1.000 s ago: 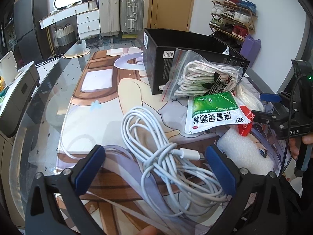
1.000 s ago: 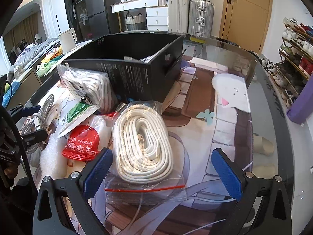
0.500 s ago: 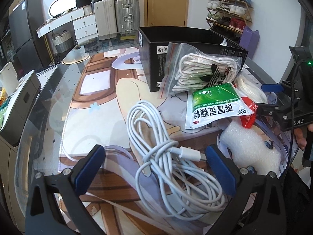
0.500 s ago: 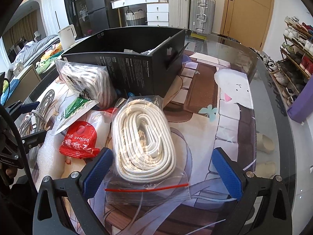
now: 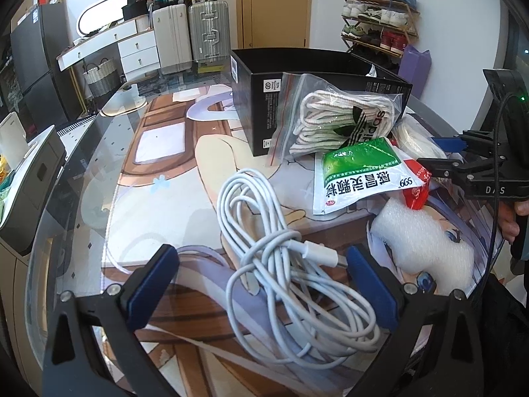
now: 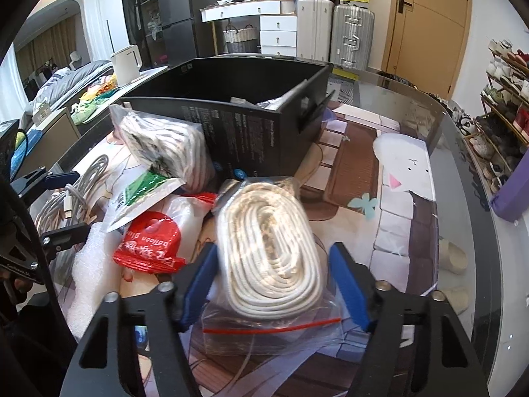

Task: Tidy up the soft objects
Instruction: 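Close left tool on the white cable while right tool grasps the clear rope bag, then lift and carry the cable and rope bag with both tools over the black box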

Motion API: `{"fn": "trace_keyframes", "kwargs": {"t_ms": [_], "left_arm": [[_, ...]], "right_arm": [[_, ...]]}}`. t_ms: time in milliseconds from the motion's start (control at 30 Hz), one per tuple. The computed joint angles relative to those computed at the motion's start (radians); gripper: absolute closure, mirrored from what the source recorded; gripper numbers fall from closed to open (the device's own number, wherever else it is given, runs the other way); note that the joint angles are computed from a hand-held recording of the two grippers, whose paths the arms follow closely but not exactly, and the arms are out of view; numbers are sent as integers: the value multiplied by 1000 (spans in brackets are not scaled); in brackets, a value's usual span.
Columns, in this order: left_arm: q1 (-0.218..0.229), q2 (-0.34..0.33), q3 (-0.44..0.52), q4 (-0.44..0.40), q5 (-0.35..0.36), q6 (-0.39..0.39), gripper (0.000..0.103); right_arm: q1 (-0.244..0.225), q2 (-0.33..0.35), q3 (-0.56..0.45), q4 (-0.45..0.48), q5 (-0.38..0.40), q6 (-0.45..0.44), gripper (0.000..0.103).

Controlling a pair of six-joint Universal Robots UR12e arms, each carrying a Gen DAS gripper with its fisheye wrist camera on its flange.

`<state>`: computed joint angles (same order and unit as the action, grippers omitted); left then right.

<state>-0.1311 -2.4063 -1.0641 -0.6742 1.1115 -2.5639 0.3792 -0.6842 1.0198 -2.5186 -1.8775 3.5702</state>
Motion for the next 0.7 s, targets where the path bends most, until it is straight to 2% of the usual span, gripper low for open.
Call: {"fn": "trace_keyframes", "kwargs": {"t_ms": [133,200,267,300,567,700], "left_arm": [[3,2,-7,18,-4,-10,14],[5,3,-9,28,-6,-16,22],[7,2,-9,36,-11,-19,40],[8,2,-9,38,-16,-22,44],[17,1,-4,33,-61,-34,55],[18,7,-14,45,-78,-29,57]], "right_arm": [[1,-8,11,-6,13,-13,53],[0,-12,18,-6,21,-21,54],[0,-14,22,-10,23,-25,54],[0,-14,22,-10,23,-24,54],[0,-14,24,-14,23,-24,55],[-1,-17,29,-24,35,-31,58]]}}
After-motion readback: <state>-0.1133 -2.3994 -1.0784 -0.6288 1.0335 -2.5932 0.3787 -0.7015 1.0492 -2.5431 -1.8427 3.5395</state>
